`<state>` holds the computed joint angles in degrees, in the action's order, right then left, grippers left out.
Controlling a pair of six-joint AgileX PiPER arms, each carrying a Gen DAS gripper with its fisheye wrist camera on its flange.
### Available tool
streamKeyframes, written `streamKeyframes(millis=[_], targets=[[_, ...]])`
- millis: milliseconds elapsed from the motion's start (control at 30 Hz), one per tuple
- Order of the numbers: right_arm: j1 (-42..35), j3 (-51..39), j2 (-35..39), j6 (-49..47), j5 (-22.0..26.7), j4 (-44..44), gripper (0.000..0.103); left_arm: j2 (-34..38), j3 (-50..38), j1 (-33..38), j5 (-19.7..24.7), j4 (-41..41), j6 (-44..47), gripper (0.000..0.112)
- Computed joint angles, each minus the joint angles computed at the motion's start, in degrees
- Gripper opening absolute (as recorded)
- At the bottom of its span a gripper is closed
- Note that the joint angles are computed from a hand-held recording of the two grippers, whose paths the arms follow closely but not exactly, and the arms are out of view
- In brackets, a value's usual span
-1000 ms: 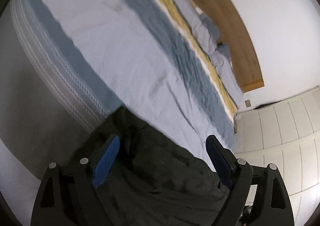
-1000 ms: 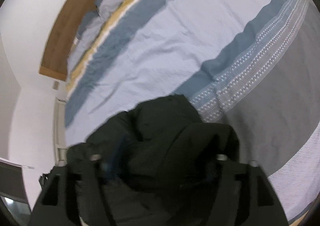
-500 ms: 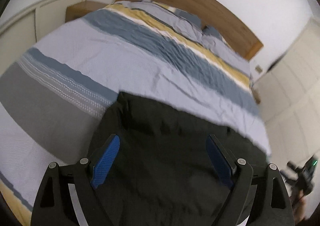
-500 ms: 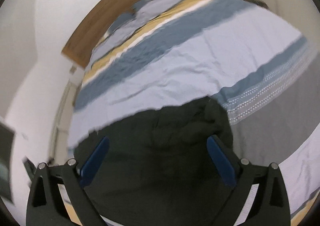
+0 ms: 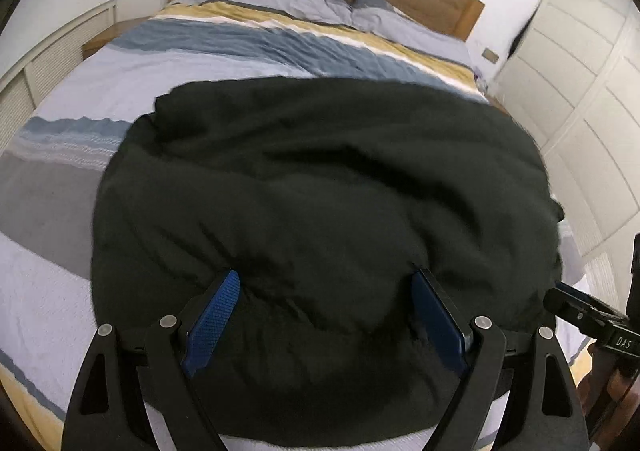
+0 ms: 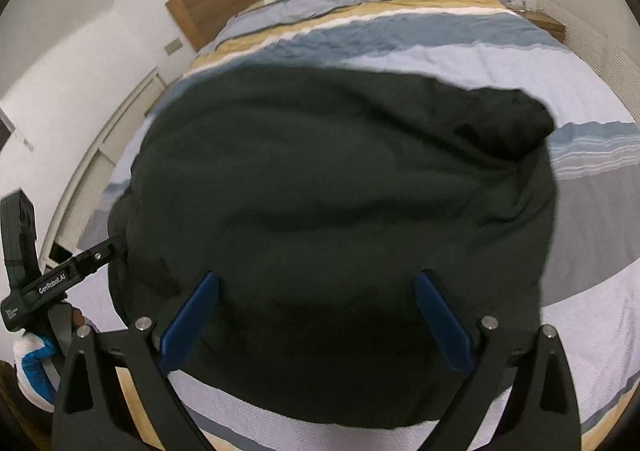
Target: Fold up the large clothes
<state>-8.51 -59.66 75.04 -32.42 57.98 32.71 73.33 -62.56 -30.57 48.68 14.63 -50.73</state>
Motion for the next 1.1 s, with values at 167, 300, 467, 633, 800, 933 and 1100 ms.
streamKeyframes(millis=[167,300,467,633,800,933,1100], targets=[[5.62,-3.92,7.14,3.75,-6.12,-2.12,0.099,8.39,-5.87,5.68,-3.10,-3.56,9.36,0.087],[8.99,-11.13,14.22,7.84,-7.66,-5.20,0.099,16.69,-13.76,8.85,-2.79,-5.34,15.61,0.089],[10.31,-19.80,22.77,11.98,-8.11,-8.44,0.099,27.23,-25.65,11.59,0.02,-6.15,19.80,0.090],[11.18,-31.92,31.49,17.16,-4.90,-12.00,0.099,36.08,-38.07,12.70,6.08,-6.74,23.49,0.093],[11.76,-46.62,42.35,22.48,1.09,-14.85,0.100,45.47,-50.10,14.51,11.88,-8.27,26.17,0.097],[11.15,-56.30,50.58,25.59,5.18,-15.54,0.103,51.76,-57.00,15.99,14.60,-10.24,26.46,0.102],[11.16,-66.18,58.60,27.20,8.50,-16.47,0.103,58.53,-66.65,16.54,19.70,-10.75,26.88,0.102]])
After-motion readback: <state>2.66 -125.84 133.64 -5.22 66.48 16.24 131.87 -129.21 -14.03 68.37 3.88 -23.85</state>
